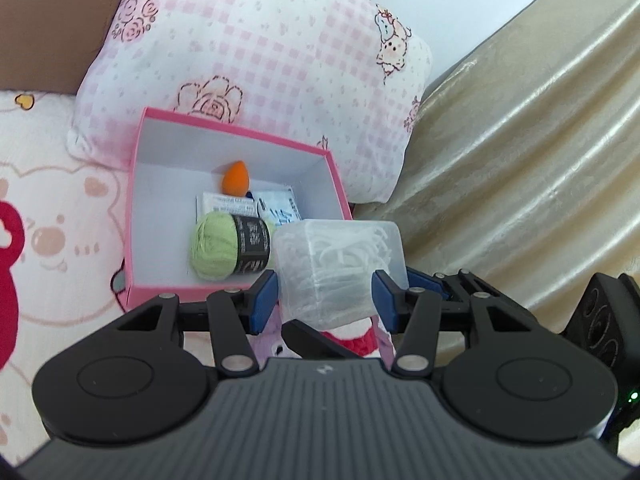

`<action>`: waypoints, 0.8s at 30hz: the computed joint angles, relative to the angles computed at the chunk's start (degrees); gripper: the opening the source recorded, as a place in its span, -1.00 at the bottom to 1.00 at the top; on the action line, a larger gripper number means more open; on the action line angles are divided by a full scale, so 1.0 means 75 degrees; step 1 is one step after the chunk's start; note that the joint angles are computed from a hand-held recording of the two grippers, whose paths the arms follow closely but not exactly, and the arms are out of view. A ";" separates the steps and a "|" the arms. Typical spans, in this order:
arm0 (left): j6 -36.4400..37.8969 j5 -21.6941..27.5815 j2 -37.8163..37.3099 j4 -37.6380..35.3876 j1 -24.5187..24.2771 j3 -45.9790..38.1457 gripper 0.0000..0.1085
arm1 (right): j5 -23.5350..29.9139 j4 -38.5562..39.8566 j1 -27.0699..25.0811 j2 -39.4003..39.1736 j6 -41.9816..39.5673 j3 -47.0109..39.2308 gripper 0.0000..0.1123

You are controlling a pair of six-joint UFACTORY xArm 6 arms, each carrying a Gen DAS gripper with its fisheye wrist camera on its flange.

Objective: Organize objects
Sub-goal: 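Lower the floss pick box into the pink box beside the wipes pack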

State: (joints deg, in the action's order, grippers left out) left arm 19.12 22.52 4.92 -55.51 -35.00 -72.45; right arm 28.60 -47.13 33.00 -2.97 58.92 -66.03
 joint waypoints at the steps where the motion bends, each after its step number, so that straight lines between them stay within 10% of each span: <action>1: -0.0055 0.0012 0.0126 0.0069 0.0022 -0.0141 -0.09 | -0.0009 -0.0014 -0.0046 0.0083 -0.0105 -0.0093 0.70; 24: -0.0897 0.1732 0.4606 0.0607 0.0697 -0.5416 -0.08 | -0.1615 0.3959 -0.1848 0.2130 -0.3583 -0.1235 0.70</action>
State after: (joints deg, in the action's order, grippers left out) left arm 12.40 35.51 39.46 -50.96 -29.77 -113.07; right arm 16.49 -17.44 19.15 13.00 32.05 -75.29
